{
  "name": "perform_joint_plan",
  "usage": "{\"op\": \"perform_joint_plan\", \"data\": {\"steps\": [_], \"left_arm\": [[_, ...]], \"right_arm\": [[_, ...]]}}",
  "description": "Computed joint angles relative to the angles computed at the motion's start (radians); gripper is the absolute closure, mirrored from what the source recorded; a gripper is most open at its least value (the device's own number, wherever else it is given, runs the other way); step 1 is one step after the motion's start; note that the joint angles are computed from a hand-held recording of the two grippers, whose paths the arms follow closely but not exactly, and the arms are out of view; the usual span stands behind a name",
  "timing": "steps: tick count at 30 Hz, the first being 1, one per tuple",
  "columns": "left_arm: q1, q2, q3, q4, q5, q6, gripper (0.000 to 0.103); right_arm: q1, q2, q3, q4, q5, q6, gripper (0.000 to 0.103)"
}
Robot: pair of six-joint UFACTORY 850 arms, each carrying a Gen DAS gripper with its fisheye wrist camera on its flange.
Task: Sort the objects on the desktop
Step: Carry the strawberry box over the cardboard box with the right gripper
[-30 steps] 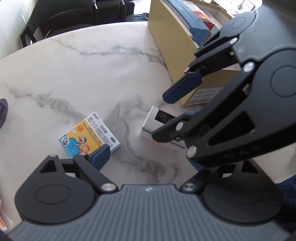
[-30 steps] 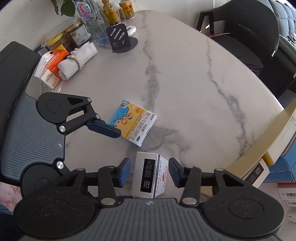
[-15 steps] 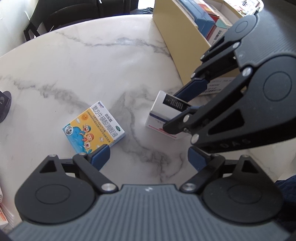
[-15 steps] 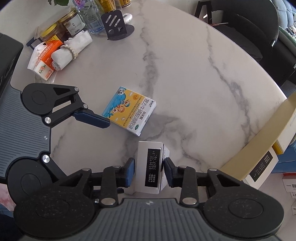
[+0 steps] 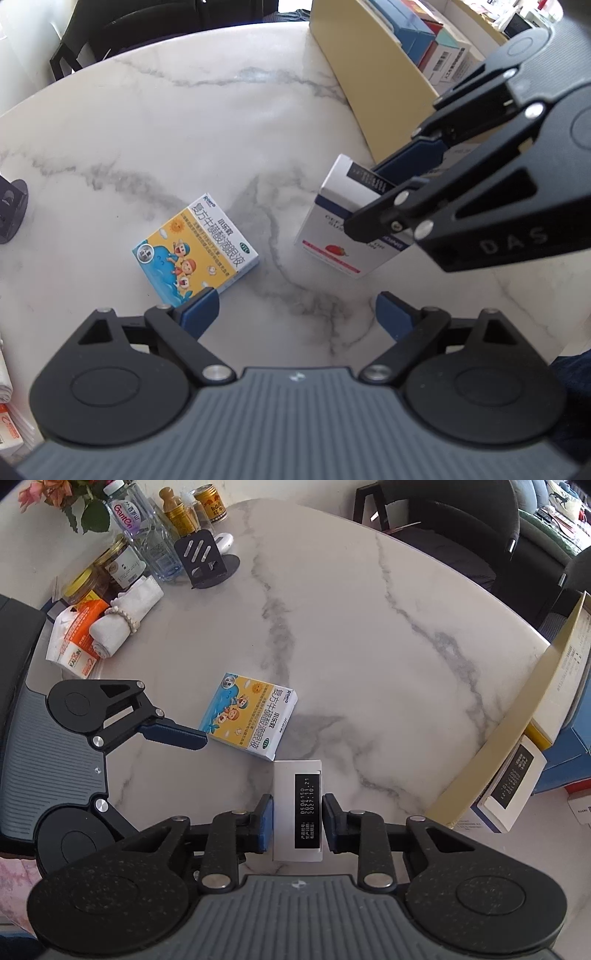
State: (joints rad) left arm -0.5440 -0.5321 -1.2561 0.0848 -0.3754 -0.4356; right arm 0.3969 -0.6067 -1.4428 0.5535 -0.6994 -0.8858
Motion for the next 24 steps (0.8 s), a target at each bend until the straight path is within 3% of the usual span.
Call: {"op": "perform_joint_plan", "data": {"steps": [12, 15, 24], "left_arm": [[-0.004, -0.019, -0.04, 0.07, -0.048, -0.059, 0.009], [-0.008, -0.016, -0.041, 0.119, -0.046, -0.101, 0.0], [-0.012, -0.018, -0.059, 0.155, -0.057, -0.118, 0.0]], "right_arm": [[-0.072, 0.055, 0.009, 0.246, -0.014, -0.019, 0.073], [-0.098, 0.073, 0.011, 0.316, -0.016, -0.033, 0.073], [-0.176, 0.108, 0.016, 0.457, -0.008, -0.062, 0.073]]}}
